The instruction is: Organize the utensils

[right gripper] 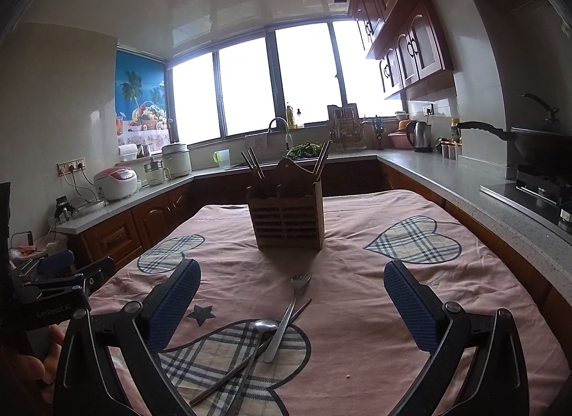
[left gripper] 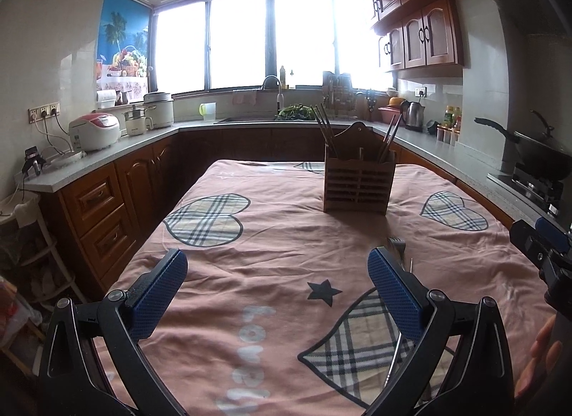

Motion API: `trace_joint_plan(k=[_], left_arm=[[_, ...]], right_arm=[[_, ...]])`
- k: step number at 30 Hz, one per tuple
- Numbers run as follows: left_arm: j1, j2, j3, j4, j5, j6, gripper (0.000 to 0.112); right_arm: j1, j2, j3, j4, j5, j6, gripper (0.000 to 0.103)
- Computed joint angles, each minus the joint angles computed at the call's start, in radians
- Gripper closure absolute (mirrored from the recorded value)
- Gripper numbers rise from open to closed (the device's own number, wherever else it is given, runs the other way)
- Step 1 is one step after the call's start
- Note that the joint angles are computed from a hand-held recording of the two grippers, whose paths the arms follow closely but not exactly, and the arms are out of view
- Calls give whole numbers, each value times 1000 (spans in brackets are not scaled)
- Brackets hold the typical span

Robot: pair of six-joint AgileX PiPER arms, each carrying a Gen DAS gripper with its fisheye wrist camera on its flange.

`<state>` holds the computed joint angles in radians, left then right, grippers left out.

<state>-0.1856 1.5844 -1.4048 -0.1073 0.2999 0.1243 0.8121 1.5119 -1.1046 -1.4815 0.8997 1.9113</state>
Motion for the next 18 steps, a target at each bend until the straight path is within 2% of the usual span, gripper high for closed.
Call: trace_joint_plan(k=[18], left_arm=[[6,-43,42,-20,-19,19,9]], right_arm=[[30,-15,21,-31,19,27,0]])
